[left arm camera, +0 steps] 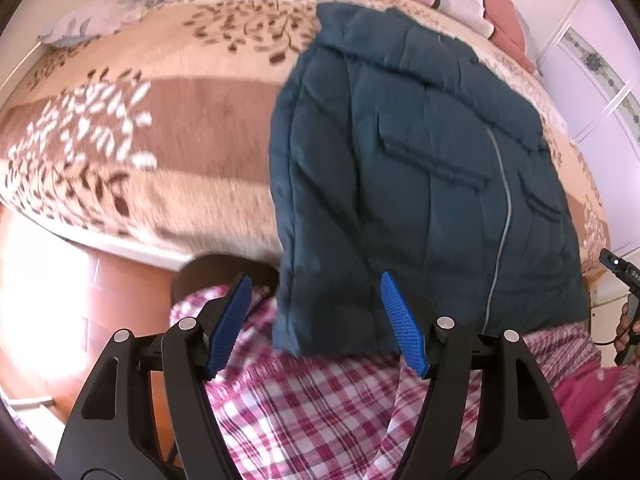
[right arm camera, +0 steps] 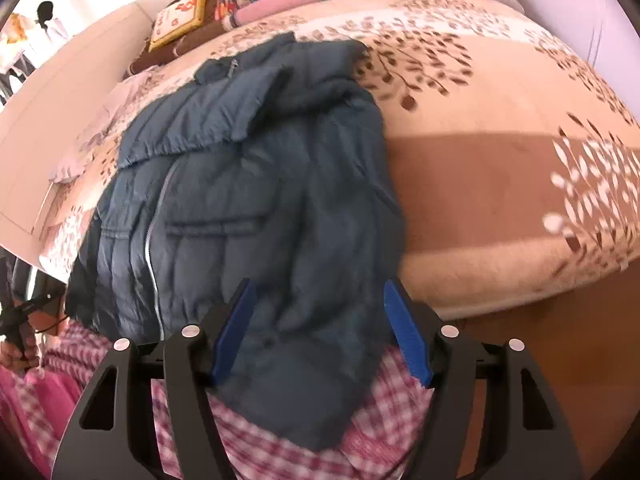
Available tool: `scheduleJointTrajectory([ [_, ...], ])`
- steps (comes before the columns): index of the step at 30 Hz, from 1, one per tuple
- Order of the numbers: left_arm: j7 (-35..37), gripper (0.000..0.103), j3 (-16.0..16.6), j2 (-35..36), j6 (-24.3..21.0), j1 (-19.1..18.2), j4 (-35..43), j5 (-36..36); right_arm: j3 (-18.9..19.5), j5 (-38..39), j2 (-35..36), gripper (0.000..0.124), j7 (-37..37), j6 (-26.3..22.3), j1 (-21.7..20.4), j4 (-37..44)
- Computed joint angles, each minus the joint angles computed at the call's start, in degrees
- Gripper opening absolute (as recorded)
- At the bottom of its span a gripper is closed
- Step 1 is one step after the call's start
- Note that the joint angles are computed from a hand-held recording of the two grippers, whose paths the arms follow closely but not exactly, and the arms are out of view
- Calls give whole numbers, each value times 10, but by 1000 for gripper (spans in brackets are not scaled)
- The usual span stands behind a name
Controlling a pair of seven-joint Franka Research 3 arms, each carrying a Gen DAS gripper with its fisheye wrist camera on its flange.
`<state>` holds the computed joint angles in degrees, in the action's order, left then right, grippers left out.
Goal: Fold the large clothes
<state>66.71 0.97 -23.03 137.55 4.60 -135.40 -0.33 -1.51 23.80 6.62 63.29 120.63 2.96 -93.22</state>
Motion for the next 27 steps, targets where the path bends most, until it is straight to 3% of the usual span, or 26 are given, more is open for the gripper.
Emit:
scheduleJointTrajectory([
  [14,27,67,11,14,-20,-10,3,-42,-16,52,7,77,-6,-115,-37,-31],
  [20,49,67,16,25,-28,-10,5,-72,-9,82,15,77,-30,-124,-37,-31],
  [24,57,66,20,27,-22,-6,-1,-95,-6,95,23,59,-41,-141,-36,-20],
  [26,63,57,23,27,-16,-5,-5,-105,-5,90,25,51,-43,-146,-33,-18],
  [27,62,41,21,26,-13,-2,-7,-102,-4,87,25,45,-44,-148,-32,-19],
])
